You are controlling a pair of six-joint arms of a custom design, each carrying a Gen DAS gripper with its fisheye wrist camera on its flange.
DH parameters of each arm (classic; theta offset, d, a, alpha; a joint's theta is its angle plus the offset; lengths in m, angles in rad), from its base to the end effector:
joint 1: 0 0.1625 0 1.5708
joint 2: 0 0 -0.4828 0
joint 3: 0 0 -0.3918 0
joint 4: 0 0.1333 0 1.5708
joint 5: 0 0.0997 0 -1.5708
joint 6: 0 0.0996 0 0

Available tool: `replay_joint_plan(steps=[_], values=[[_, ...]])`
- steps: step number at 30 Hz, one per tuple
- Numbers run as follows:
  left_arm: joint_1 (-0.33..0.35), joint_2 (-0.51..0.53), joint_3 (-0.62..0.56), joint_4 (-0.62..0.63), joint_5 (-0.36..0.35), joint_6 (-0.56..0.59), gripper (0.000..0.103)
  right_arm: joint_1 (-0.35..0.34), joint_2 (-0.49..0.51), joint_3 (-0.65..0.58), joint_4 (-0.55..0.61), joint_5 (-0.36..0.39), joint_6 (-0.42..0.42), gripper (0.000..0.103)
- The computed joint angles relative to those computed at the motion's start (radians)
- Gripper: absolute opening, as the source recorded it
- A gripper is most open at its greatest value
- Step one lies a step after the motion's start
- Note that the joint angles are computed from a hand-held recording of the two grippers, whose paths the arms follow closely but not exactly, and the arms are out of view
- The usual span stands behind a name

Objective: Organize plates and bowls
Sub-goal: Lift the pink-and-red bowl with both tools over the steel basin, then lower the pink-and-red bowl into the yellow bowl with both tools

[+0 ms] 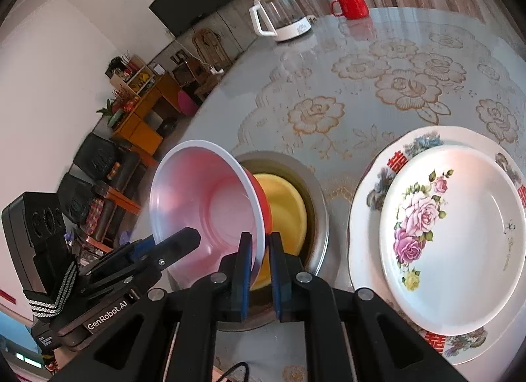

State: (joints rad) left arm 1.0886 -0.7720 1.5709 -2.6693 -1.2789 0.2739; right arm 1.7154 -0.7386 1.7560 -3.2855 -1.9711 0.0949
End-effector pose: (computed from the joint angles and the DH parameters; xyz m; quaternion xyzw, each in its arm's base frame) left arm -0.2009 -0.7331 0.1568 0.3409 0.9172 -0.1618 0.1277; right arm 0.1941 -0.6773 0.1479 -0.0450 -0.9225 0.3547 0.1455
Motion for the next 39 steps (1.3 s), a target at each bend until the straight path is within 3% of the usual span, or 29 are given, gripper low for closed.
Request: replay_joint_plan(steps=[10, 15, 30, 39], values=[[0.007, 0.014, -0.026, 0.052, 0.002, -0.004, 0.032, -0.001, 0.005, -0.032, 0.083, -0.031, 0.015, 0.011], [0.008, 0.004, -0.023, 0.059, 0.01, -0.006, 0.035, -0.008, 0.006, -0.043, 0.126, -0.005, 0.038, 0.012], [0.011, -0.03, -0.002, 0.04, 0.024, -0.011, 0.037, 0.008, 0.036, -0.106, 0.2, -0.006, 0.002, 0.012], [0.004, -0.017, -0.013, 0.083, -0.033, -0.009, 0.041, 0.015, -0.009, -0.079, 0.22, -0.031, 0.003, 0.012]])
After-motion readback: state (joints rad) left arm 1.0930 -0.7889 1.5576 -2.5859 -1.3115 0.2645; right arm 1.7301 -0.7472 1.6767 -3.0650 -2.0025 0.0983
